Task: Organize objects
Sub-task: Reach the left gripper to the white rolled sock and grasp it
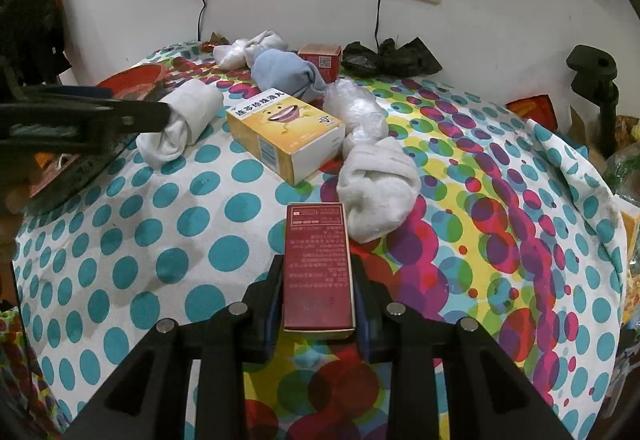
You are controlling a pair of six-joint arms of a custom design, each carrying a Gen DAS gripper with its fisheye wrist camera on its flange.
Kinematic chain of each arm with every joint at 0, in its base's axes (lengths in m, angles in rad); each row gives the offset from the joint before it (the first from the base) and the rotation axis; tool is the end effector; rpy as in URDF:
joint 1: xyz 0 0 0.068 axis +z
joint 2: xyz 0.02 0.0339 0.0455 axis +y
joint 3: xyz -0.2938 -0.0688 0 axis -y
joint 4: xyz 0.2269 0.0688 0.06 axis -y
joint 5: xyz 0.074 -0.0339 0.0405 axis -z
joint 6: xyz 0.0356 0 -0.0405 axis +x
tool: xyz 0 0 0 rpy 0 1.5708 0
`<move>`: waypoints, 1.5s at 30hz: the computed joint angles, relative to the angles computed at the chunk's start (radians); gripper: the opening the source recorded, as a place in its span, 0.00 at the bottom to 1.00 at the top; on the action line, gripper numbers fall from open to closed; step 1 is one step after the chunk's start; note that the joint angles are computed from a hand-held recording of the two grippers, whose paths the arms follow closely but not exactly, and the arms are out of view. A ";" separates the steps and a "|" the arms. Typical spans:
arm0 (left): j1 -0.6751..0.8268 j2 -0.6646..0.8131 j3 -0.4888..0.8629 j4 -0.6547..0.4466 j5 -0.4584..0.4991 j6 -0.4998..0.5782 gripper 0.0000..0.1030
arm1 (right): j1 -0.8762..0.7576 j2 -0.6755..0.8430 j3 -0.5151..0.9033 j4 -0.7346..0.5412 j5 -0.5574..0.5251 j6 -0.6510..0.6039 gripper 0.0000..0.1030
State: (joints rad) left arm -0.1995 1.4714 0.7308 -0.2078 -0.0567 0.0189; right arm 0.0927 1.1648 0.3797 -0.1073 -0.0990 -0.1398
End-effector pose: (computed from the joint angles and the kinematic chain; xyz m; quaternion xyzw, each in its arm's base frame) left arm 0.2578 -0.0501 0.2080 0.0951 0.9469 -0.0007 0.3073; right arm 0.1745 0.0198 0.1803 -0.1256 0.9336 0.0388 0.3333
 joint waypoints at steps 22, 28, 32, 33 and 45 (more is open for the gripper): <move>-0.024 0.212 0.025 0.128 -0.020 -0.043 0.91 | -0.111 0.022 0.004 0.001 -0.151 -0.025 0.29; -0.034 0.228 0.033 0.122 -0.011 -0.043 1.00 | -0.113 0.027 0.007 0.003 -0.153 -0.026 0.29; -0.040 0.223 0.008 0.174 -0.008 -0.038 0.98 | -0.107 0.026 0.004 0.006 -0.149 -0.021 0.29; -0.039 0.220 0.006 0.175 0.000 -0.038 0.95 | -0.109 0.028 0.005 0.007 -0.151 -0.023 0.29; 0.010 0.150 -0.015 0.167 0.045 -0.012 0.30 | -0.100 0.027 0.004 0.007 -0.146 -0.017 0.29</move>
